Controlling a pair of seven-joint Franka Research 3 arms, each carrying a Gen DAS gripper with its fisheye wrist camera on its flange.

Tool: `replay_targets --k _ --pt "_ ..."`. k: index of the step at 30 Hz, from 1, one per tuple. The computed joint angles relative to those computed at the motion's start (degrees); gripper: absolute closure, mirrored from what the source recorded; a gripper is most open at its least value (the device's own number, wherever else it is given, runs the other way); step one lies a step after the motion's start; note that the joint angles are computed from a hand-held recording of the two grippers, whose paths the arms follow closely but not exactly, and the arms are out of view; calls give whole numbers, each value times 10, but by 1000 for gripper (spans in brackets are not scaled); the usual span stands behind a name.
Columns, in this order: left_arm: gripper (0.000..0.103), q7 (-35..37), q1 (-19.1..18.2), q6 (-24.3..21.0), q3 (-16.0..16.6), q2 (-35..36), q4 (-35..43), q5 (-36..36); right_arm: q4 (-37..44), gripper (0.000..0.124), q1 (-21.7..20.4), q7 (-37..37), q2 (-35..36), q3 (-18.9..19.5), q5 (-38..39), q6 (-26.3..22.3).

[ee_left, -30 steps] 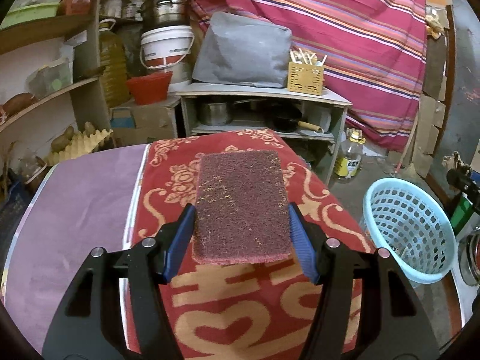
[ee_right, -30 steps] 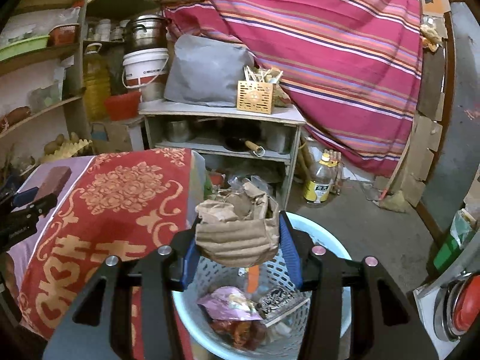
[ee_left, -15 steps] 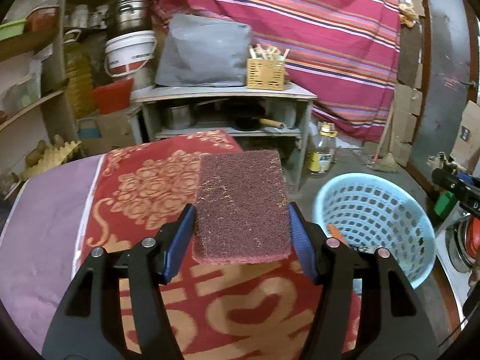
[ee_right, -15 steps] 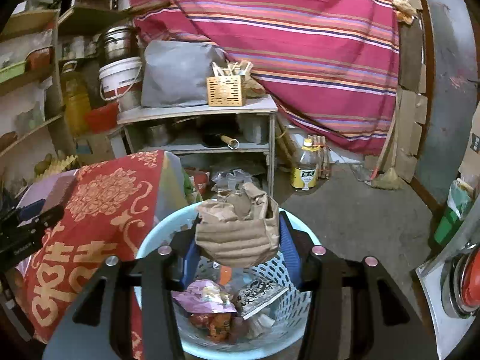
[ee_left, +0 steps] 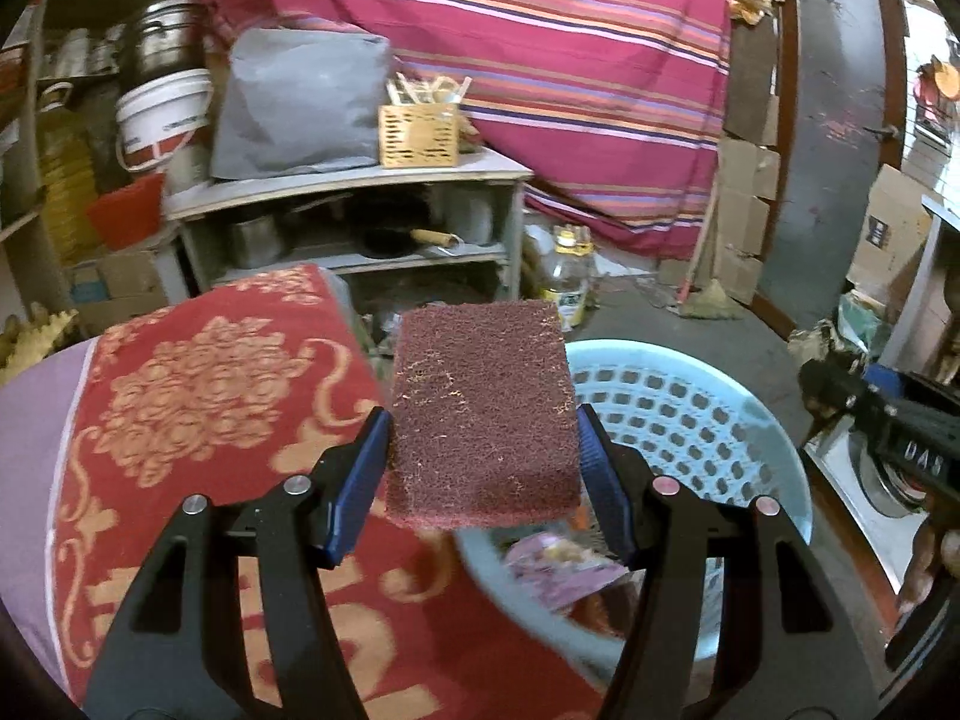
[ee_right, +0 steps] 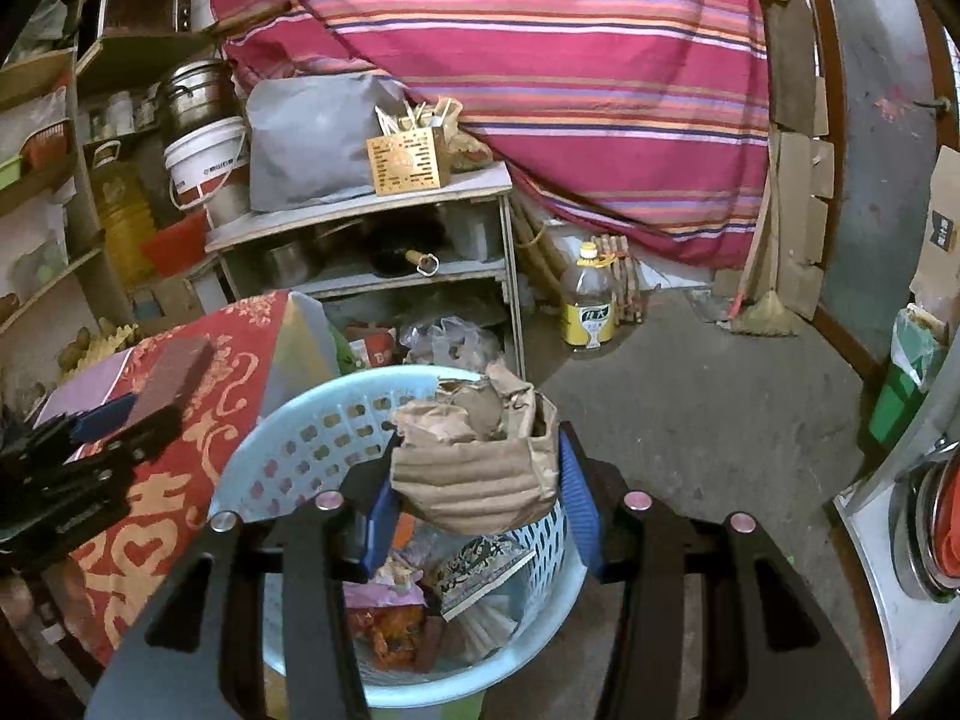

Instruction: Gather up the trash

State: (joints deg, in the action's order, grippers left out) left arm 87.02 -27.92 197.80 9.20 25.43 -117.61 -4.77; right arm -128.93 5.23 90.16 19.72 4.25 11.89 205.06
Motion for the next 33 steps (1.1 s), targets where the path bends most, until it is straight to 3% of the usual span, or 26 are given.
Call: replay_targets --k 4,6,7,10,17,23,26,28,29,30,33 --pt "42 -17 22 -29 -28 27 40 27 10 76 0 -2 8 1 -1 -13" --pt "39 -31 18 -43 -24 37 54 40 14 76 2 -6 11 0 0 -18" --pt "30 -38 11 -50 -16 41 60 44 16 76 4 -9 11 -1 1 -21" --pt "15 -56 -8 -31 9 38 49 53 22 76 5 -15 14 1 3 -29" --pt "8 -37 -40 2 57 0 -4 19 31 76 33 -43 18 -7 24 -37" --pt "6 48 -104 40 128 -39 -75 -97 46 74 57 -63 27 -9 45 -45" --pt "6 83 -108 58 134 -63 -107 -139 55 73 85 -80 32 -28 72 -52" --pt "6 103 -101 74 132 -78 -129 -159 62 65 104 -94 36 -42 93 -56" --pt "6 118 -103 82 134 -82 -136 -177 66 50 108 -97 39 -45 102 -53" --pt "6 131 -103 89 136 -86 -143 -193 71 44 113 -99 44 -48 112 -50" --pt "6 140 -75 101 122 -109 -170 -205 87 39 103 -96 54 -37 117 -64"
